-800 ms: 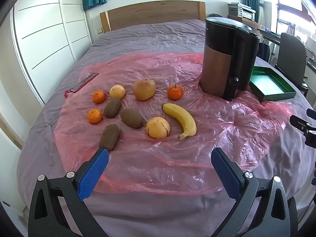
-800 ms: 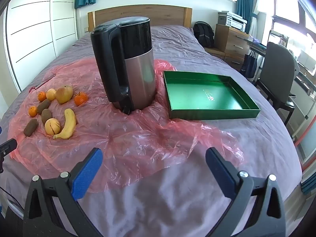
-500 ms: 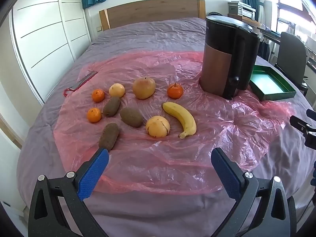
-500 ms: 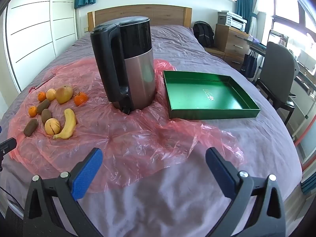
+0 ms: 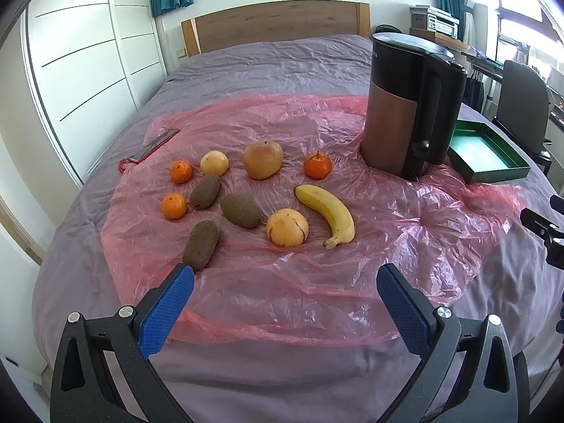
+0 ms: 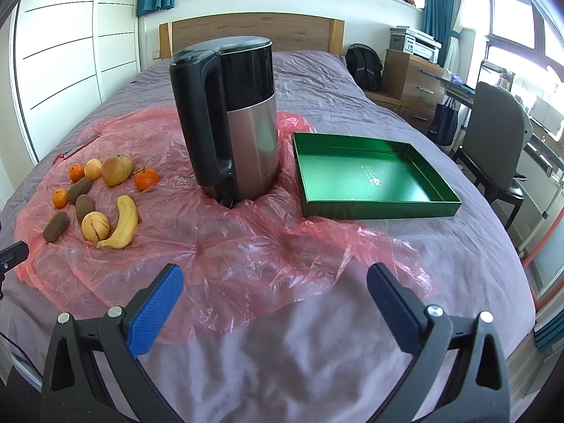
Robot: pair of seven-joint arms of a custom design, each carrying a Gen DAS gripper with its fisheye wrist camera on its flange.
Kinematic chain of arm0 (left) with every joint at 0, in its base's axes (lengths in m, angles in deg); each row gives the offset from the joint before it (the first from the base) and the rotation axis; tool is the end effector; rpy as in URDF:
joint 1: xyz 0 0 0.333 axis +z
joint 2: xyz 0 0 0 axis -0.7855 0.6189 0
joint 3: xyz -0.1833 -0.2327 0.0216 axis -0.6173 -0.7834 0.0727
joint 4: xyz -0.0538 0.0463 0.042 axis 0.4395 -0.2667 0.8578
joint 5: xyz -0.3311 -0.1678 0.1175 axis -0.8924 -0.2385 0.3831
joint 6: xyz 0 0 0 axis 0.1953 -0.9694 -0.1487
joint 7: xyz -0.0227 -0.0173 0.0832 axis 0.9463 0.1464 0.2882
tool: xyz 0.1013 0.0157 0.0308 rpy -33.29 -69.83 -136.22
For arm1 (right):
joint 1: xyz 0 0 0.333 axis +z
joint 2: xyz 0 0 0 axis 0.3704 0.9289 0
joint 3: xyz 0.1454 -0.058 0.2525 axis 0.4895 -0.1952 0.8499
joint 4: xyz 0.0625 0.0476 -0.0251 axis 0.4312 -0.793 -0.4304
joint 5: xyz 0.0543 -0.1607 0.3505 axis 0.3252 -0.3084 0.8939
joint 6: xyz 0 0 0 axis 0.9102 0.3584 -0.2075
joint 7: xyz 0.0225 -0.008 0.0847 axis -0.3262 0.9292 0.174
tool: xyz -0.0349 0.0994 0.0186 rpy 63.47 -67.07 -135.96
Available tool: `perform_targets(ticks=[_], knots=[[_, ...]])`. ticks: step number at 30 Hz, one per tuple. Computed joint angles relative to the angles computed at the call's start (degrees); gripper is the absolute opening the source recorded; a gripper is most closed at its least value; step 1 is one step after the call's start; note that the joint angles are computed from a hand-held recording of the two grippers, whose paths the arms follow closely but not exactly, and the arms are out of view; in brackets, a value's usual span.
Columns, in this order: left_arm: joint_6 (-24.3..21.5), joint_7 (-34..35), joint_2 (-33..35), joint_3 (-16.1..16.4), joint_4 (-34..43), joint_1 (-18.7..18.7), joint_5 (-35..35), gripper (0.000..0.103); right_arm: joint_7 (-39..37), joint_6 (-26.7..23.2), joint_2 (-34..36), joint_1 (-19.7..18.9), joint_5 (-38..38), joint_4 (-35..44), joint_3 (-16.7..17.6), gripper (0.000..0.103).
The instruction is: Organize fruits
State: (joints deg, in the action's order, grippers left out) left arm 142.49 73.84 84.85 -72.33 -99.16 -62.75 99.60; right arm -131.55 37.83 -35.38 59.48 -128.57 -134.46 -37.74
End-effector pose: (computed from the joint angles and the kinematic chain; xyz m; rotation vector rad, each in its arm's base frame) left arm 0.4655 -0.2454 0.3819 -1.2265 2.2513 -0.8297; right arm 0.3406 0.4028 0.4257 -1.3538 2.2134 -0.9571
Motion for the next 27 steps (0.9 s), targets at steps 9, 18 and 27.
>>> perform_targets(ticks=[9, 18, 27], knots=[[0.29, 3.79, -0.39, 0.07, -0.77, -0.59, -4.1, 0.102, -0.19, -0.73, 0.26, 0.31, -0.17, 0.47, 0.19, 0.103], [-0.14, 5.03, -0.67, -0.49, -0.95, -0.28, -5.79, 0.102, 1.27, -1.91, 0.29, 0.78, -1.02, 0.82, 0.35, 0.103], [0.43, 6.67, -1.07, -0.43, -1.74, -0.67, -7.54, 0.102, 4.12, -2.77, 0.32, 1.15, -2.53, 0.59, 0.55, 0.103]])
